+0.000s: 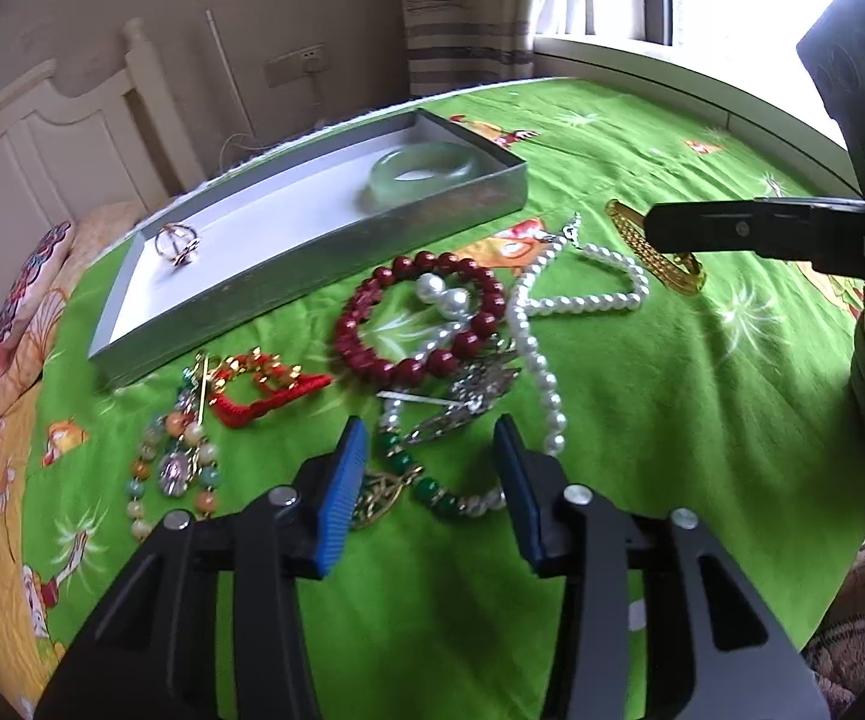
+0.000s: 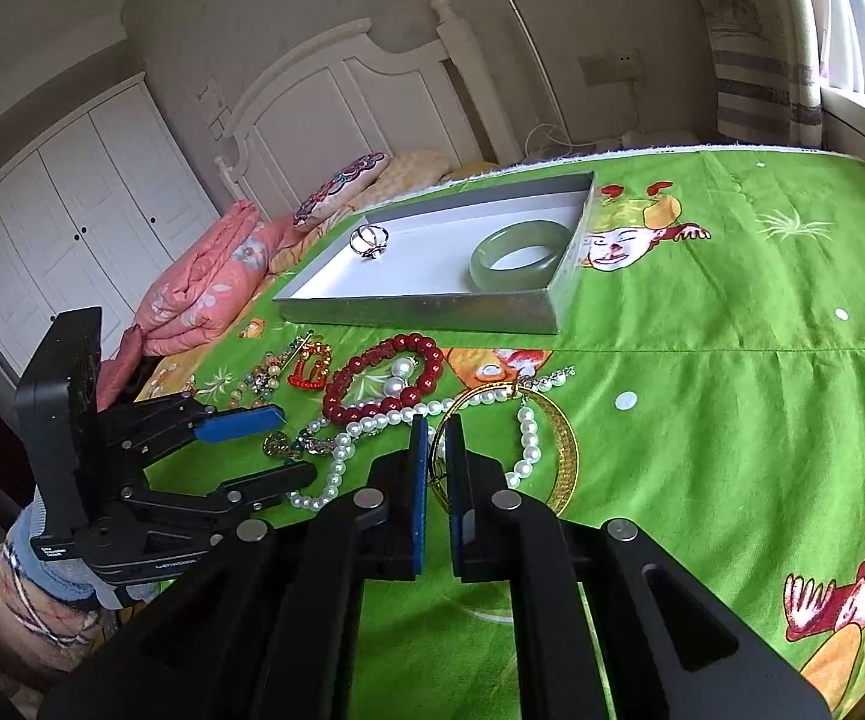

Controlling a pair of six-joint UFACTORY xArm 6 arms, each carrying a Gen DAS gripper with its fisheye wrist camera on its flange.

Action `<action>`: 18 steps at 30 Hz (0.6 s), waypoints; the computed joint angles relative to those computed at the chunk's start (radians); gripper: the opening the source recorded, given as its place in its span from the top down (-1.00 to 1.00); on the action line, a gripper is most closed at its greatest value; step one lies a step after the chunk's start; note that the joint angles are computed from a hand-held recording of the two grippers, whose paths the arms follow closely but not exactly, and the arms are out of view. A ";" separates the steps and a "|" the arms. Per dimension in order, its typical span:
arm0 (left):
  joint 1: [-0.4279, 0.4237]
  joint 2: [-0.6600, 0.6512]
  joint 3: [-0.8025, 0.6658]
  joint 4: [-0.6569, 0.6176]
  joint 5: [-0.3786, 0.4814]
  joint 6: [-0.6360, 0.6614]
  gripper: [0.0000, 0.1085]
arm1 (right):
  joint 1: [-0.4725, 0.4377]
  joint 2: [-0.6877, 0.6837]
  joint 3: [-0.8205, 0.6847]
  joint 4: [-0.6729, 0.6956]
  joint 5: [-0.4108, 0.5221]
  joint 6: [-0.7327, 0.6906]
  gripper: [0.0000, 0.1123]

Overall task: Organize jewelry
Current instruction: 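Grasp the silver flower brooch with the left tool while the right tool grasps the gold bangle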

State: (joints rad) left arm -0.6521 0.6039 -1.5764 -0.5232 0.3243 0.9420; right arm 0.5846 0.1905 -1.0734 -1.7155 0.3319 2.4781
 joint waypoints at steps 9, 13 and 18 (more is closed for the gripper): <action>-0.007 0.017 -0.058 -0.096 0.085 0.083 0.68 | -0.003 0.002 -0.002 -0.021 -0.007 0.024 0.89; -0.006 -0.009 -0.036 -0.192 0.086 0.147 0.78 | -0.004 0.002 -0.002 -0.027 -0.008 0.030 0.88; 0.016 -0.046 -0.022 -0.307 0.137 0.210 0.87 | -0.003 0.004 -0.005 -0.028 -0.009 0.031 0.88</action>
